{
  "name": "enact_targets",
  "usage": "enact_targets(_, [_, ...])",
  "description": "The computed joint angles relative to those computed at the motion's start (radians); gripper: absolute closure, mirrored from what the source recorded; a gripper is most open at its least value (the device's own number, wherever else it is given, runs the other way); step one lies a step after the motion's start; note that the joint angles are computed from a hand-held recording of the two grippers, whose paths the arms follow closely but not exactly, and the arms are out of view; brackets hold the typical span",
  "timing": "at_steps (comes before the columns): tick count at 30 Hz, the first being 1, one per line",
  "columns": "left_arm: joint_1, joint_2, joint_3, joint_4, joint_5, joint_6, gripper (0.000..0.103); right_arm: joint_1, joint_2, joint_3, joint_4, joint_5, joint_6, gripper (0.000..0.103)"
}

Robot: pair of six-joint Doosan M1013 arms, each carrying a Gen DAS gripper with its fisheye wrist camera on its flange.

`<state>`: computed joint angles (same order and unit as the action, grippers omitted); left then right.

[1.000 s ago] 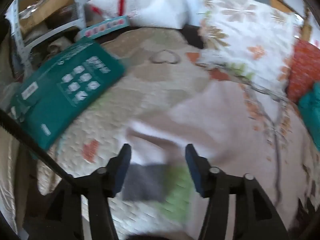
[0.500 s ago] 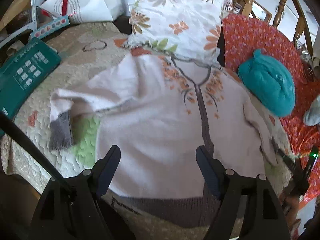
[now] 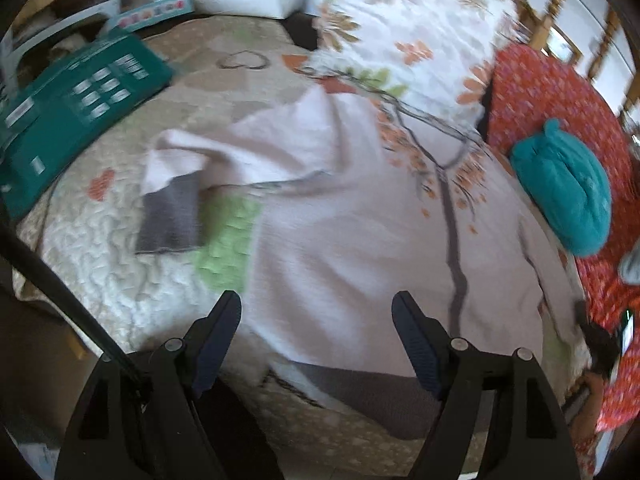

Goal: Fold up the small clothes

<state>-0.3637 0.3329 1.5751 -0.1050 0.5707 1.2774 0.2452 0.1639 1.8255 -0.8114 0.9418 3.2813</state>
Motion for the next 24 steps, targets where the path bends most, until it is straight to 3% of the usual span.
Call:
enact_targets(1, [0.007, 0.003, 0.001, -0.004, -0.003, -0.006, 0.026, 0.007, -0.002, -0.001, 0.003, 0.072, 0.05, 0.079])
enact_targets(3, [0.016, 0.017, -0.009, -0.003, 0.009, -0.018, 0.026, 0.015, -0.031, 0.034, -0.014, 0.075, 0.143, 0.075])
enact_targets(5, [0.022, 0.037, -0.019, 0.014, 0.026, -0.044, 0.026, 0.038, -0.079, 0.077, -0.024, -0.046, 0.222, 0.072])
enact_targets(7, [0.031, 0.049, -0.013, -0.029, 0.021, -0.026, 0.026, 0.068, -0.102, 0.098, -0.033, -0.186, 0.216, 0.062])
enact_targets(8, [0.037, 0.055, -0.011, -0.061, 0.022, -0.009, 0.026, 0.081, -0.106, 0.107, -0.004, -0.299, 0.145, 0.06])
enact_targets(10, [0.047, 0.067, -0.009, -0.112, 0.026, 0.024, 0.026, 0.088, -0.099, 0.121, 0.189, -0.531, -0.11, 0.059])
enact_targets(11, [0.052, 0.075, -0.011, -0.129, 0.033, 0.034, 0.026, 0.107, -0.082, 0.122, 0.315, -0.613, -0.24, 0.059])
enact_targets(12, [0.06, 0.086, -0.018, -0.171, 0.044, 0.058, 0.026, 0.118, -0.066, 0.118, 0.433, -0.642, -0.371, 0.059])
enact_targets(14, [0.078, 0.101, -0.019, -0.272, 0.018, 0.109, 0.026, 0.144, -0.024, 0.071, 0.565, -0.587, -0.563, 0.059])
enact_targets(16, [0.093, 0.107, -0.015, -0.387, 0.001, 0.177, 0.026, 0.17, 0.001, 0.029, 0.497, -0.507, -0.549, 0.047])
enact_targets(17, [0.106, 0.111, -0.016, -0.516, 0.017, 0.283, 0.026, 0.18, 0.004, 0.019, 0.492, -0.501, -0.557, 0.043])
enact_targets(18, [0.119, 0.118, -0.02, -0.646, 0.067, 0.406, 0.026, 0.165, 0.008, 0.014, 0.537, -0.511, -0.61, 0.041])
enact_targets(20, [0.148, 0.143, -0.036, -0.908, 0.223, 0.62, 0.051, 0.143, 0.002, 0.02, 0.671, -0.546, -0.736, 0.04])
enact_targets(21, [0.155, 0.15, -0.035, -0.989, 0.282, 0.688, 0.055, 0.144, -0.013, 0.04, 0.7, -0.567, -0.749, 0.04])
enact_targets(24, [0.155, 0.137, -0.018, -1.074, 0.332, 0.79, 0.058, 0.095, -0.023, 0.06, 1.001, -0.634, -0.983, 0.04])
